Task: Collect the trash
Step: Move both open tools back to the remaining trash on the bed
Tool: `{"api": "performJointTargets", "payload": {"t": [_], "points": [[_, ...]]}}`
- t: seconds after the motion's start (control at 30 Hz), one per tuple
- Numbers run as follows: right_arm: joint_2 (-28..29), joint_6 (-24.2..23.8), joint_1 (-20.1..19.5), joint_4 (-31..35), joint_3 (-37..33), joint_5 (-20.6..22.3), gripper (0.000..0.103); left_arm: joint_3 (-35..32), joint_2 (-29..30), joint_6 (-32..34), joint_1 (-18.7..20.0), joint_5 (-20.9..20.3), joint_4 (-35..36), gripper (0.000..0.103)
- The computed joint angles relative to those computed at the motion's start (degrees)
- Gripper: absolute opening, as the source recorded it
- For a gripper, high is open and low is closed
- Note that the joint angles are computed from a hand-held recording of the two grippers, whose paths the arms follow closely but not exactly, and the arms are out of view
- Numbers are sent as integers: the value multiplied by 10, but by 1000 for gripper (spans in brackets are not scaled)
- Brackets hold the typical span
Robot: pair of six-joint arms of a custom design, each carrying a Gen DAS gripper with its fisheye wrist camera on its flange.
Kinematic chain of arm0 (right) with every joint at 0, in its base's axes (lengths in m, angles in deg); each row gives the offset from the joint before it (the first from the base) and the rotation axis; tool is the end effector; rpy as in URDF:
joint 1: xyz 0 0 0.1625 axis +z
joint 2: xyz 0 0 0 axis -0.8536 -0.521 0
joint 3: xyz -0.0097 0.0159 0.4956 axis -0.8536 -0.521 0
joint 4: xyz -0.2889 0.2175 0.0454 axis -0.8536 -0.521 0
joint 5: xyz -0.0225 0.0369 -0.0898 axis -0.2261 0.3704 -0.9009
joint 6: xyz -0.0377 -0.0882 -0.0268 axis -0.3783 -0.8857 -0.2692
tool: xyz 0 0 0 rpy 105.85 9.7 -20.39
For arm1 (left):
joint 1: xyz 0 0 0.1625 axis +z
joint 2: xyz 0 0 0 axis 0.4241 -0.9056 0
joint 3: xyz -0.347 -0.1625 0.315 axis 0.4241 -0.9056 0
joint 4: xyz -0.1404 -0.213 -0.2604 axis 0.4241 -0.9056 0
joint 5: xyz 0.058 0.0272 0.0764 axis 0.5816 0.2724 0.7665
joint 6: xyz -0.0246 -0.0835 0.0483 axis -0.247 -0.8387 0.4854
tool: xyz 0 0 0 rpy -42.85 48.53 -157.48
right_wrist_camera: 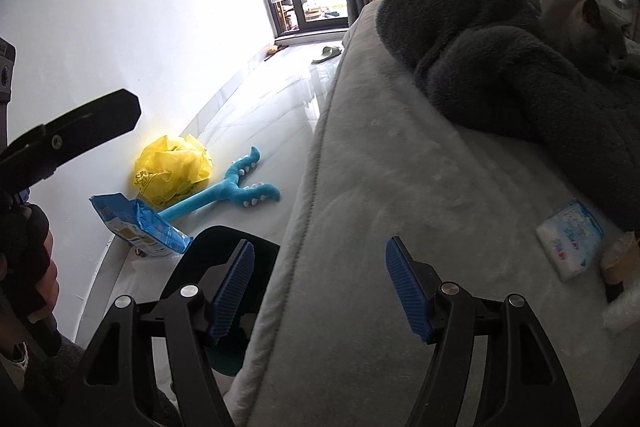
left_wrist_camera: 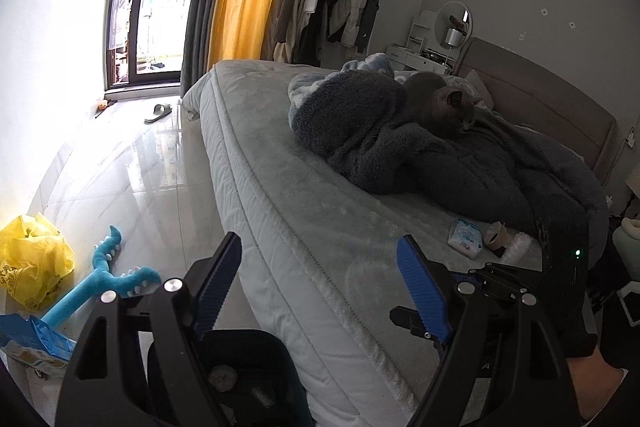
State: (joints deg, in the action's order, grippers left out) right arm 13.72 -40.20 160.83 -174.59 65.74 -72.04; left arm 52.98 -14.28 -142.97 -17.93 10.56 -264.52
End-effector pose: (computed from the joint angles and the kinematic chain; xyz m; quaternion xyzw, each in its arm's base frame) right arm 0.1758 -0.3458 0.2883 0.2946 -0.9031 0.2331 0.2081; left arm -0.3660 -0.2588 0.1539 0.2303 0.8704 -0.3933 0.1863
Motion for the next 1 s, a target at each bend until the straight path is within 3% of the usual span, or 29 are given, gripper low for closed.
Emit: {"api": "performJointTargets", "payload": {"t": [0.53,1.0], "points": [[-110,-45,-80,-14,-7,11,73,-64,85,77,18,-43,-52,84],[-178,-45,-177,-14,-29,54,74,-107,146,158,38,-86,-95,84]]}}
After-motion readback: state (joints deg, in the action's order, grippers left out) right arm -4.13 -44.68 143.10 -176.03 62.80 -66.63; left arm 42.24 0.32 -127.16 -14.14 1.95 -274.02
